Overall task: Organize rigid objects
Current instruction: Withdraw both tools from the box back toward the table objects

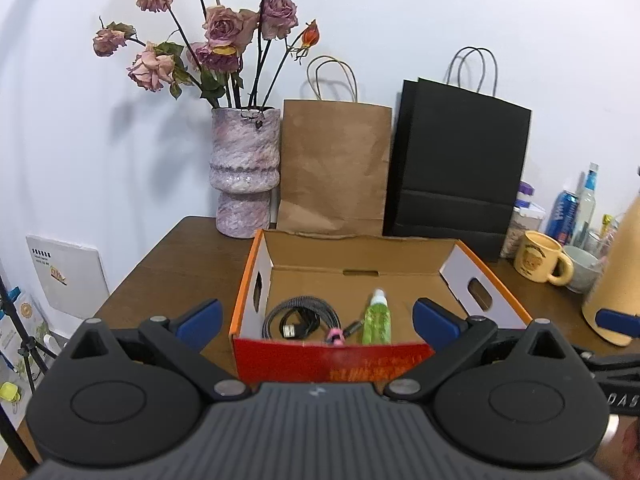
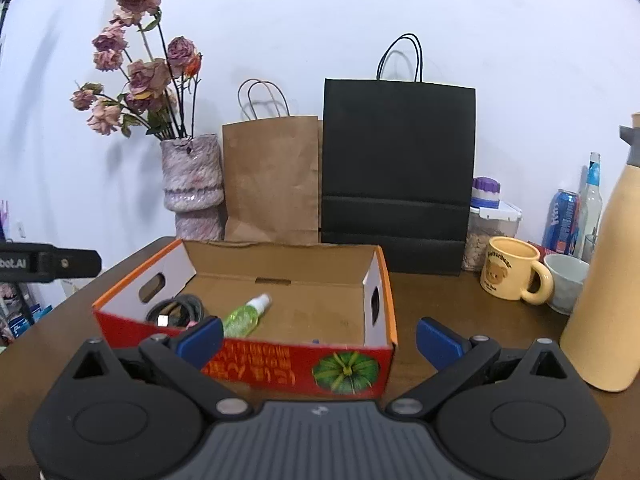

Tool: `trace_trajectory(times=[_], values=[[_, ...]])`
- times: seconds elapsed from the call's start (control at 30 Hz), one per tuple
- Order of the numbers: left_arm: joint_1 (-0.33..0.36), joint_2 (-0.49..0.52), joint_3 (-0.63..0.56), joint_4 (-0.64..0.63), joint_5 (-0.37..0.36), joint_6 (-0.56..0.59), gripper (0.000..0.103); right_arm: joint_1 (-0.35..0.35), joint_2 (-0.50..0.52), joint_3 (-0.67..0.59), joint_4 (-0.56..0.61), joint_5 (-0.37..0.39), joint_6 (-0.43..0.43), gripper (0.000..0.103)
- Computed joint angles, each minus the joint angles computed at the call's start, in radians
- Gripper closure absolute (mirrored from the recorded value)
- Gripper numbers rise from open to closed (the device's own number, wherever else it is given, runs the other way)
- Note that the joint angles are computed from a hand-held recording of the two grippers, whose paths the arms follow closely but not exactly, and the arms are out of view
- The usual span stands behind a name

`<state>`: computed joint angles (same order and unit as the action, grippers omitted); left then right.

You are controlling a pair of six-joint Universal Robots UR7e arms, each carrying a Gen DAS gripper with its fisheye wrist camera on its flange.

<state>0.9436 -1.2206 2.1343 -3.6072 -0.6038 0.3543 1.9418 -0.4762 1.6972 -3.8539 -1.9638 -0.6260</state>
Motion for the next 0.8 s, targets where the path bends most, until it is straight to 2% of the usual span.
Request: trace_trajectory(times=[0.2, 0.43, 0.8], values=[[-0.035, -0.04, 0.1, -0.024, 0.034, -0.009, 0.0, -0.015, -0.051, 0.139, -0.109, 0.024, -0.03, 0.0], [-0.053, -0.09, 0.198, 0.042, 0.062, -0.108, 0.0, -0.04, -0.099, 0.282, -0.206, 0.011, -0.082, 0.0], [-0.058, -0.125, 0.302, 0.103, 0.103, -0.231, 0.0, -0.109, -0.147, 0.423, -0.265, -0.025, -0.082, 0.0]])
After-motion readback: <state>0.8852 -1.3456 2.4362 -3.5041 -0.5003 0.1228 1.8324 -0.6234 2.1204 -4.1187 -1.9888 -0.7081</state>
